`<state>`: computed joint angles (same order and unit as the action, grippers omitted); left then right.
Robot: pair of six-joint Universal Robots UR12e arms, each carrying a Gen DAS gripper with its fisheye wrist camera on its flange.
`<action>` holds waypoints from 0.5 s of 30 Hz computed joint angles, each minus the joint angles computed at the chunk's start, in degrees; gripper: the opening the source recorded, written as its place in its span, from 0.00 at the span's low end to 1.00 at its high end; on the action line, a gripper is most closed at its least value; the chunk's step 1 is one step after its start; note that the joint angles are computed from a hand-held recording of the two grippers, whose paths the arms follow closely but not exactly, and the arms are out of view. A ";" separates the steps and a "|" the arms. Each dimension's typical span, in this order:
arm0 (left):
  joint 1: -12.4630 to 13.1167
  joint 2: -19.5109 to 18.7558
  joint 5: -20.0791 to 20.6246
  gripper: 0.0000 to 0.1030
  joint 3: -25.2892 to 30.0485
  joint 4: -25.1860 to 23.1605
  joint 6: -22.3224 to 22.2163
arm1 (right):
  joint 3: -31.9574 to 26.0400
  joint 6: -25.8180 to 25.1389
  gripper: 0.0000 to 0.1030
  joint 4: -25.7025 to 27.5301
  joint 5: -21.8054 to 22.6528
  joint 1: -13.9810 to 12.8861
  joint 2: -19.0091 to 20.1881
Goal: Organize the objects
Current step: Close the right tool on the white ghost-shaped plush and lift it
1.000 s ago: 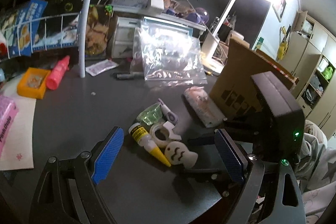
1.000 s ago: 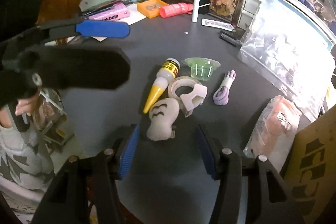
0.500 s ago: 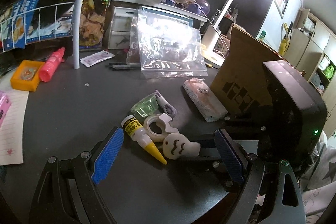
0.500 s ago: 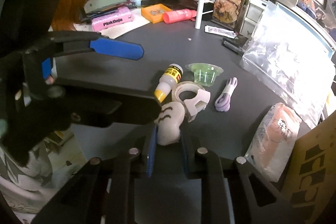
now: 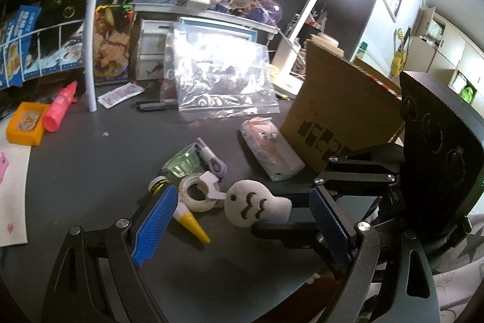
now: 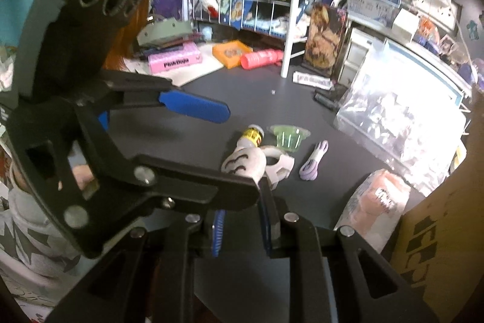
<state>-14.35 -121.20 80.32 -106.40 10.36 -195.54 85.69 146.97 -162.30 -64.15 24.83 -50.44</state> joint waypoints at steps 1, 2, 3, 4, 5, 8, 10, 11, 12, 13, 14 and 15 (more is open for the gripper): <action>-0.06 0.03 -0.14 0.85 0.01 0.15 0.02 | 0.22 0.05 0.17 -0.49 0.35 -0.10 -0.16; -0.16 0.10 -0.30 0.85 0.03 0.43 0.01 | 0.51 0.17 0.17 -1.14 0.74 -0.21 -0.36; -0.24 0.15 -0.44 0.85 0.05 0.75 -0.01 | 0.77 0.30 0.17 -1.80 0.97 -0.27 -0.51; -0.34 0.22 -0.69 0.84 0.09 1.02 0.06 | 1.09 0.36 0.17 -2.48 1.32 -0.36 -0.72; -0.46 0.28 -0.75 0.84 0.11 1.26 0.16 | 1.33 0.39 0.17 -3.02 1.64 -0.45 -0.86; -0.95 0.67 -0.81 0.79 0.22 1.69 1.04 | 2.29 0.62 0.17 -4.61 2.79 -0.77 -1.53; -1.08 0.97 -1.68 0.72 0.33 1.99 1.38 | 2.91 0.89 0.17 -6.14 3.02 -0.90 -1.93; -1.14 1.06 -1.95 0.71 0.44 2.06 1.54 | 3.22 1.03 0.17 -6.85 3.29 -1.02 -2.13; -1.27 1.20 -2.11 0.69 0.58 2.11 1.76 | 3.58 1.23 0.17 -7.48 3.67 -1.20 -2.36; -1.44 1.32 -2.14 0.66 0.78 2.10 2.04 | 3.83 1.46 0.17 -7.98 4.02 -1.36 -2.58; -1.56 1.44 -2.27 0.64 0.90 2.14 2.30 | 4.13 1.71 0.17 -8.73 4.34 -1.53 -2.82; -1.73 1.59 -2.52 0.61 1.18 2.09 2.72 | 4.38 2.00 0.17 -9.51 4.47 -1.66 -2.99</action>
